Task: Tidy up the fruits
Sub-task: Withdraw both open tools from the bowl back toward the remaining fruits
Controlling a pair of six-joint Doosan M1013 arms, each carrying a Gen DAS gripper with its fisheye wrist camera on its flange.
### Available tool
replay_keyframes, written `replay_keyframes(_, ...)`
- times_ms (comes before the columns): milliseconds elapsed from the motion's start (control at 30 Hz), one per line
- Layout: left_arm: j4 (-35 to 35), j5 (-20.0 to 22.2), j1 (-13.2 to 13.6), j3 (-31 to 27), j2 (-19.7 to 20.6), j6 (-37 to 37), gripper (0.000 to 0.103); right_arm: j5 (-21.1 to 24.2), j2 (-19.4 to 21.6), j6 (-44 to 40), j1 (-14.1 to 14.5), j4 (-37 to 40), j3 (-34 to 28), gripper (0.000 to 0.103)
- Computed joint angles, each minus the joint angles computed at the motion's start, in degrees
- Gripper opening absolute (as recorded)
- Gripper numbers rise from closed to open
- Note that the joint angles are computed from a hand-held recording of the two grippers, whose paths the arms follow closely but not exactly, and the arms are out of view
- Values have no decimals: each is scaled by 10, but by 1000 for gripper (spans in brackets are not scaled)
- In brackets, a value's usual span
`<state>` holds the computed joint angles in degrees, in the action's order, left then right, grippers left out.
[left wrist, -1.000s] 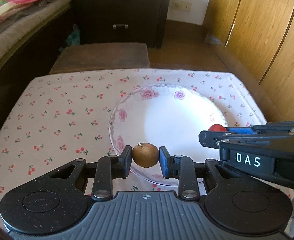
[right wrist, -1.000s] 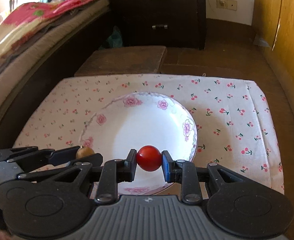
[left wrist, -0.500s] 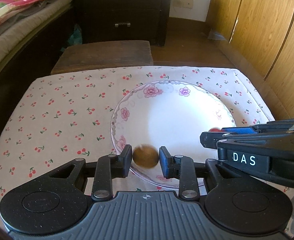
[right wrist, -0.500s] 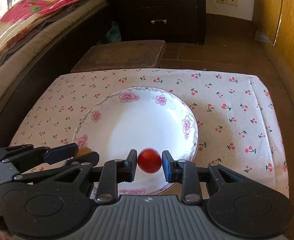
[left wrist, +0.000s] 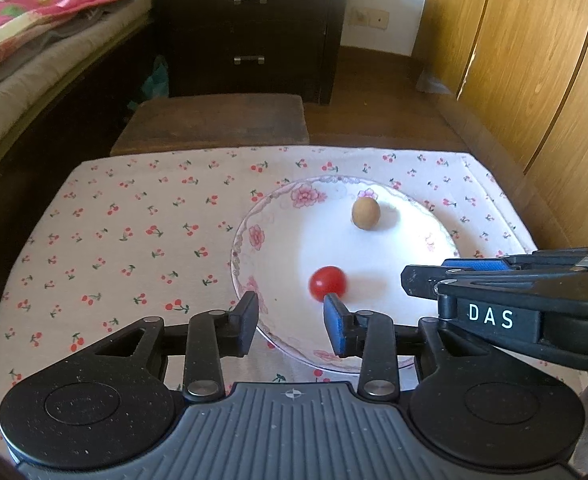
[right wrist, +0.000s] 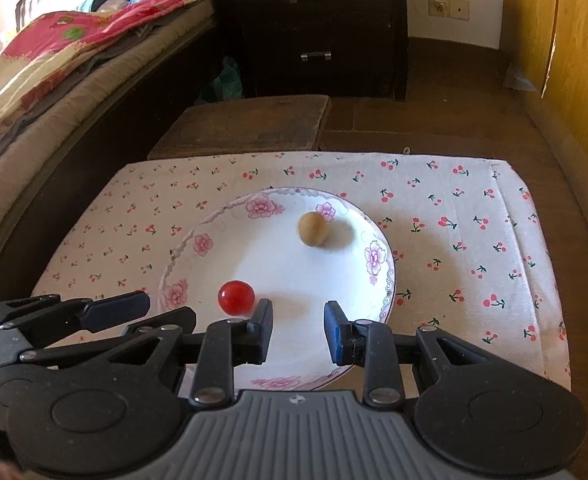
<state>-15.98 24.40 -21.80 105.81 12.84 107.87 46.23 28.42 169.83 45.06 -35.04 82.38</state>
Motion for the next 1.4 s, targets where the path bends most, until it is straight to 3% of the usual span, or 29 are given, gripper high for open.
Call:
replay_keyframes(367,-29,-15,10,27,-35,27,51,13,-10,9,22,-9,0,31)
replay_keyframes(933,-72,-3,37,70,-74,66,55,24,-17,23,59,1,2,31)
replay_keyframes(1400,-76,11,50,97,-96,80,56,31,-11,1,72,51,1,31)
